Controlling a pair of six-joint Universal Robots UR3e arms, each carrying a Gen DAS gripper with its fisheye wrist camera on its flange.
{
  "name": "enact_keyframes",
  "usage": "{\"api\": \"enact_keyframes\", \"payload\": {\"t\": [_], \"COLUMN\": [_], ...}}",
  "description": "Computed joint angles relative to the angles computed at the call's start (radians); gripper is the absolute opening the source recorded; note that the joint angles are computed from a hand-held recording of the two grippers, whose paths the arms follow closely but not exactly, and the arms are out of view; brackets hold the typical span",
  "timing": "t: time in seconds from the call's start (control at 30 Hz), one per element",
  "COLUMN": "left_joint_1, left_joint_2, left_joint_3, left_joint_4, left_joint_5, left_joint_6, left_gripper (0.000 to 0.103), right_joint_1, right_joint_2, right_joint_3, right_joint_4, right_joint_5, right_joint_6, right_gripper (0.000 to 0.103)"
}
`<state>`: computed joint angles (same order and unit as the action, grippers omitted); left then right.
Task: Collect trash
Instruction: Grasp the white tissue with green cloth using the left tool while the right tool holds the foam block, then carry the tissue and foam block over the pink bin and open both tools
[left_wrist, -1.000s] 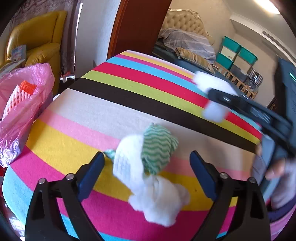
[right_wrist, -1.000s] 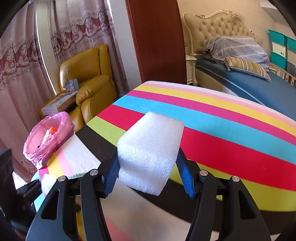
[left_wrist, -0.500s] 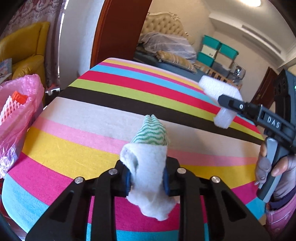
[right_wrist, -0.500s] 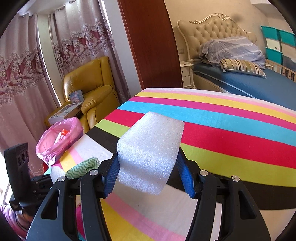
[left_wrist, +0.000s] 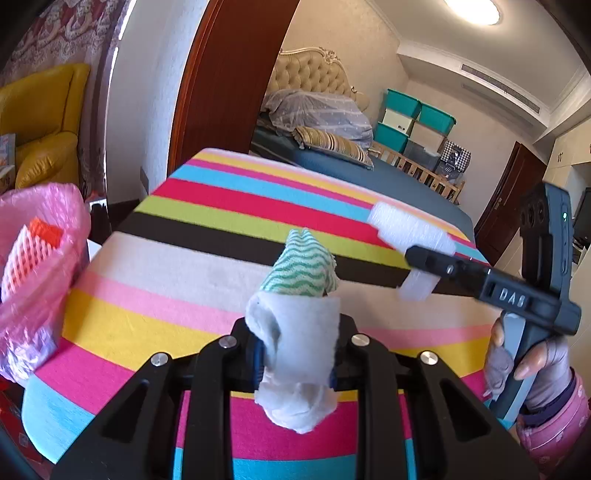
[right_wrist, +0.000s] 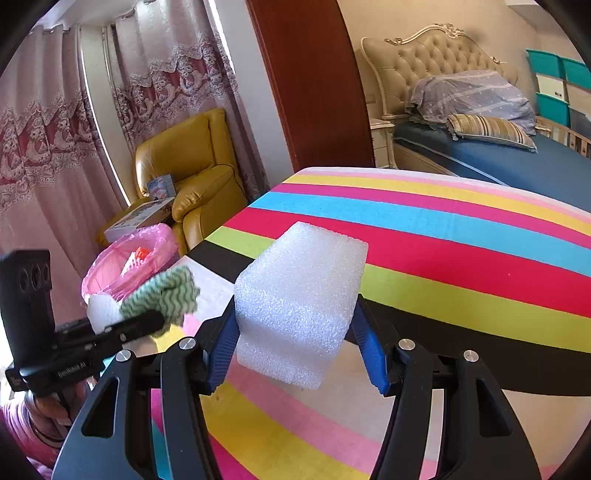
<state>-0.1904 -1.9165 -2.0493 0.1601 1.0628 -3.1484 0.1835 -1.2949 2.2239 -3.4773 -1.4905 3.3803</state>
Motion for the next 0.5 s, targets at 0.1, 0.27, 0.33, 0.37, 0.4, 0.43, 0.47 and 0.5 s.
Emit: {"api": "enact_keyframes", "payload": {"t": [0.1, 0.27, 0.33, 0.37, 0.4, 0.43, 0.47, 0.5], "left_joint_1": [0.009, 0.027, 0.04, 0.046, 0.053, 0.06, 0.067, 0.076], "left_joint_2": [0.015, 0.04, 0.049, 0.055, 0.063, 0.065, 0.072, 0.082], "left_joint_3": [0.014, 0.006, 0.006, 0.004, 0.003, 0.01, 0.009, 0.004], "left_joint_4": [-0.018, -0.028, -0.039, -0.042, -0.046, -0.053, -0.057, -0.061], "left_joint_5": [-0.005, -0.013, -0.02, -0.022, -0.023, -0.026, -0.028, -0.034], "left_joint_6": [0.001, -0.004, -0.002, -0.003, -0.002, 0.0, 0.0, 0.002], "left_gripper": [0.024, 0.024, 0.024, 0.024, 0.024, 0.024, 0.024, 0.024], "right_joint_1": [0.016, 0.027, 0.036, 0.046, 0.055, 0.063, 0.068, 0.078], "right_joint_2": [0.003, -0.004, -0.001, 0.003, 0.009, 0.012, 0.014, 0.02], "right_joint_3": [-0.009, -0.016, -0.026, -0.039, -0.052, -0.062, -0.071, -0.086], "right_joint_4": [0.004, 0.014, 0.023, 0.032, 0.039, 0.045, 0.052, 0.06], "right_joint_5": [-0.006, -0.002, -0.004, -0.009, -0.012, -0.014, -0.014, -0.018], "right_joint_6": [0.002, -0.003, -0.006, -0.008, -0.012, -0.013, -0.015, -0.017], "right_gripper": [0.057, 0.057, 0.057, 0.057, 0.057, 0.057, 0.057, 0.057]}}
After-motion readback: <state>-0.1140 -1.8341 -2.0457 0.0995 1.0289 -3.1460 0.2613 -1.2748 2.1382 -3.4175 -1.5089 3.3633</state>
